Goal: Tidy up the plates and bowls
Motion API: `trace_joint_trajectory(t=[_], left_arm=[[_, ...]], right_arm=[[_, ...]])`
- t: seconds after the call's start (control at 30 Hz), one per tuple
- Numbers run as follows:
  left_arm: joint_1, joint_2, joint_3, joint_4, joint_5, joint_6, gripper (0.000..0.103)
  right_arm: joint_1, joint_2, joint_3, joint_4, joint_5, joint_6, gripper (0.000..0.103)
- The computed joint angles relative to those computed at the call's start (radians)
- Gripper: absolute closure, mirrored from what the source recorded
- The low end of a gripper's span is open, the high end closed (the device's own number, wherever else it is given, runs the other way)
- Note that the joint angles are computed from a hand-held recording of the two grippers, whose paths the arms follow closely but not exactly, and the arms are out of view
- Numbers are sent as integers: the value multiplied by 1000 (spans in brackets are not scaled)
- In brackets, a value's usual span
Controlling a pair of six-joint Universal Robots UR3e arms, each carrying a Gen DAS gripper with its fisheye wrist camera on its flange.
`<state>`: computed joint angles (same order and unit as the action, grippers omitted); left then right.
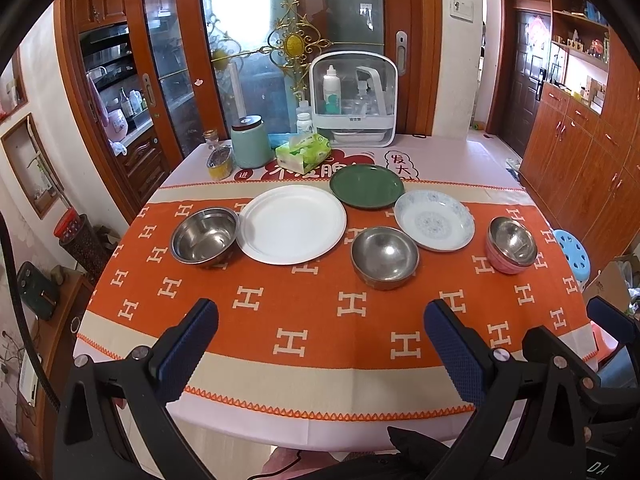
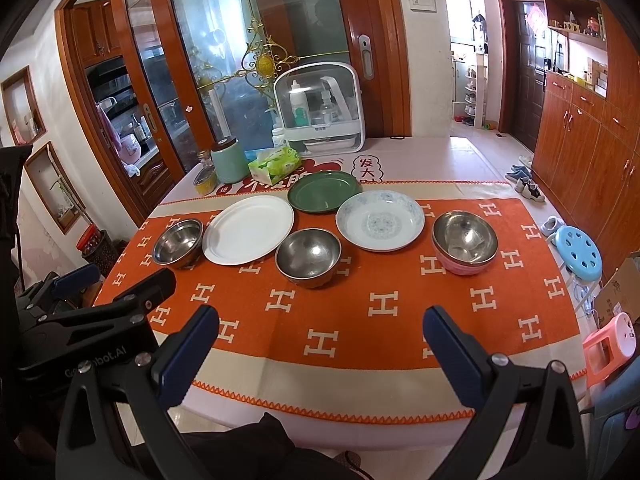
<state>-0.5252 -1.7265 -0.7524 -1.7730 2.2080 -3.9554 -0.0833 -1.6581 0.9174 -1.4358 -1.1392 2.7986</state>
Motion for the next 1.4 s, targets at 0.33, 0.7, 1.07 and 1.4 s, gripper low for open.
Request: trace_joint_trajectory(t=[0.33,0.7,1.07,1.4], left_arm=[[-11,-2,-17,-11,-14,-19,1],[44,51,-90,-22,-95,1,1],[190,102,-172,5,-208,166,1],[435,194,-295,107,-369,452,1]], right_arm=[[-1,8,-10,25,1,-7,1],[51,58,-54,69,-36,22,1],[166,163,-126,48,-119,163,1],[301,345,-305,35,-185,376,1]])
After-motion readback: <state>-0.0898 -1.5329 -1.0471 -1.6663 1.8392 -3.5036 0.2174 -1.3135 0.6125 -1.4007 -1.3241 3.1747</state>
